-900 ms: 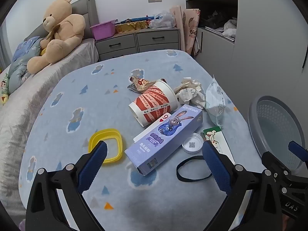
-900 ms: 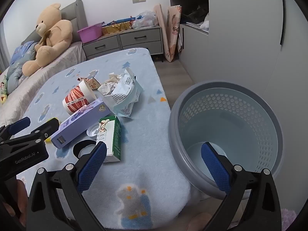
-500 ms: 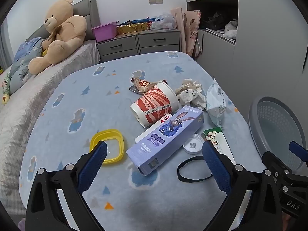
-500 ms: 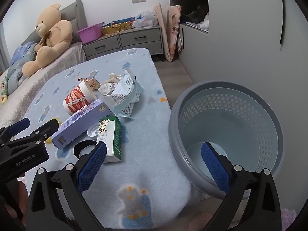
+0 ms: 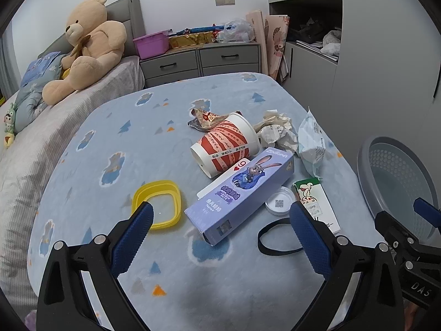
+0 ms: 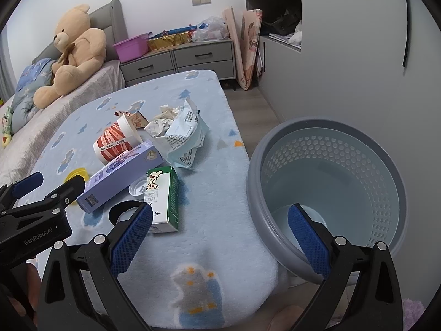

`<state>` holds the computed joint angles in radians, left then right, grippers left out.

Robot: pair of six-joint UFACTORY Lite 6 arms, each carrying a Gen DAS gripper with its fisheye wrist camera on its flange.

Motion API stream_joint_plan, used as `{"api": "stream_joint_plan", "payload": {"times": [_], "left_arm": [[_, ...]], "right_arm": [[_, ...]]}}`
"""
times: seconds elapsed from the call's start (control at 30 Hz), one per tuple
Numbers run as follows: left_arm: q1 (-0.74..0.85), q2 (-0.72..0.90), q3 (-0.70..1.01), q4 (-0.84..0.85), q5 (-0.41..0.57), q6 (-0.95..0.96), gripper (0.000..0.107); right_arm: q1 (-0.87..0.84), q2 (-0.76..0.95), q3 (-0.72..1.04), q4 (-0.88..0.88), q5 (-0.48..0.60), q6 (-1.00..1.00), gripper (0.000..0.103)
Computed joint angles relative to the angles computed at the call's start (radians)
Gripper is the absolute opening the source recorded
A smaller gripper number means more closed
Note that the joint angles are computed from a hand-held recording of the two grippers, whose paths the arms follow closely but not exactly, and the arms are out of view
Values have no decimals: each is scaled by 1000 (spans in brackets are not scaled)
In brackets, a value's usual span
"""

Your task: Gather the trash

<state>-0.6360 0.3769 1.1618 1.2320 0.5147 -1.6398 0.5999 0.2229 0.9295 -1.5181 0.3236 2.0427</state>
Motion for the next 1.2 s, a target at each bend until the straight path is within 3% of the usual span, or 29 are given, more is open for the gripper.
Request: {"api": "stream_joint_plan", "payload": {"times": [1.2], "left_arm": [[3,-40,-60,57,12,-70,95]], "right_arm": [[11,-9,-3,-16,1,32,97]]}}
